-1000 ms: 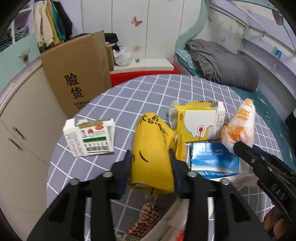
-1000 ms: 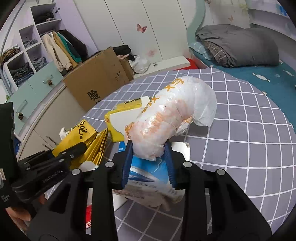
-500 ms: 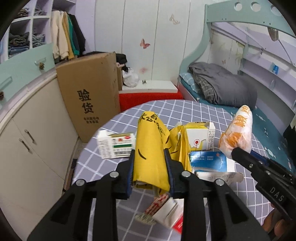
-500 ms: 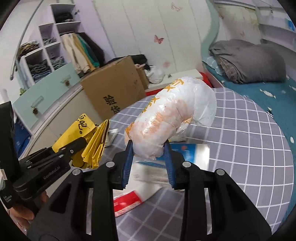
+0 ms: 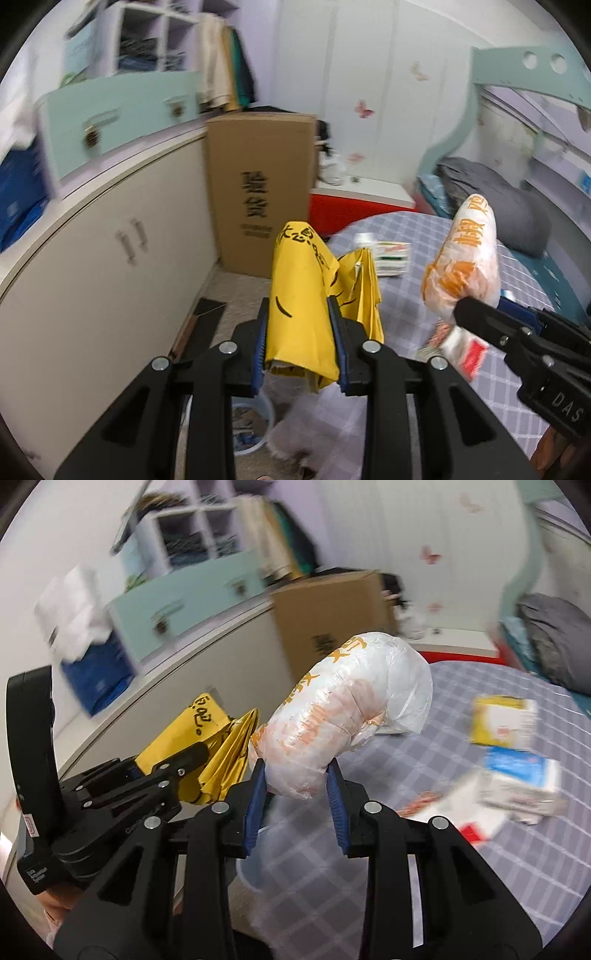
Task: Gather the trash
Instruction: 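Carry both bags over the bin and open both tools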
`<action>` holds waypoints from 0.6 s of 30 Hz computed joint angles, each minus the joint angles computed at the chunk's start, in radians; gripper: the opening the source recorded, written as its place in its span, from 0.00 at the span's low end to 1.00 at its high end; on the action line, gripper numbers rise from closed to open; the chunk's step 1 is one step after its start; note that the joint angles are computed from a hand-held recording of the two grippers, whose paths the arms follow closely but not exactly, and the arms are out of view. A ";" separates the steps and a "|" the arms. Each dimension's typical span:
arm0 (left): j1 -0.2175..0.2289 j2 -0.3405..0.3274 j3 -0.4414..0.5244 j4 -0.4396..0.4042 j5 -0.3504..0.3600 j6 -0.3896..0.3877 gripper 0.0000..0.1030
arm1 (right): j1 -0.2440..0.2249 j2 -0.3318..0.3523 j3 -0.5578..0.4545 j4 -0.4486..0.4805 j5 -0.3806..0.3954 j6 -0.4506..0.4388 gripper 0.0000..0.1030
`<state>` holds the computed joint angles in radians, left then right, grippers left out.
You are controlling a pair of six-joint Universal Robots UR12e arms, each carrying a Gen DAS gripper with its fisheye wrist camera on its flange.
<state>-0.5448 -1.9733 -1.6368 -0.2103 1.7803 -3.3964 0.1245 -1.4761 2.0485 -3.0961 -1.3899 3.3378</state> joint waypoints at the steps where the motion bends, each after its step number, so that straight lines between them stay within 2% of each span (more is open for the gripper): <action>1: 0.016 0.018 -0.031 0.003 0.005 -0.020 0.27 | 0.014 0.011 -0.010 0.007 0.007 -0.004 0.31; 9: 0.118 0.080 -0.179 -0.002 0.005 -0.117 0.27 | 0.130 0.142 -0.124 0.119 0.068 -0.066 0.31; 15: 0.172 0.074 -0.229 -0.041 0.037 -0.177 0.27 | 0.177 0.238 -0.198 0.223 0.096 -0.100 0.31; 17: 0.192 0.068 -0.239 -0.058 0.020 -0.198 0.27 | 0.189 0.275 -0.230 0.274 0.092 -0.112 0.37; 18: 0.200 0.061 -0.241 -0.073 0.027 -0.211 0.27 | 0.192 0.293 -0.240 0.281 0.091 -0.111 0.43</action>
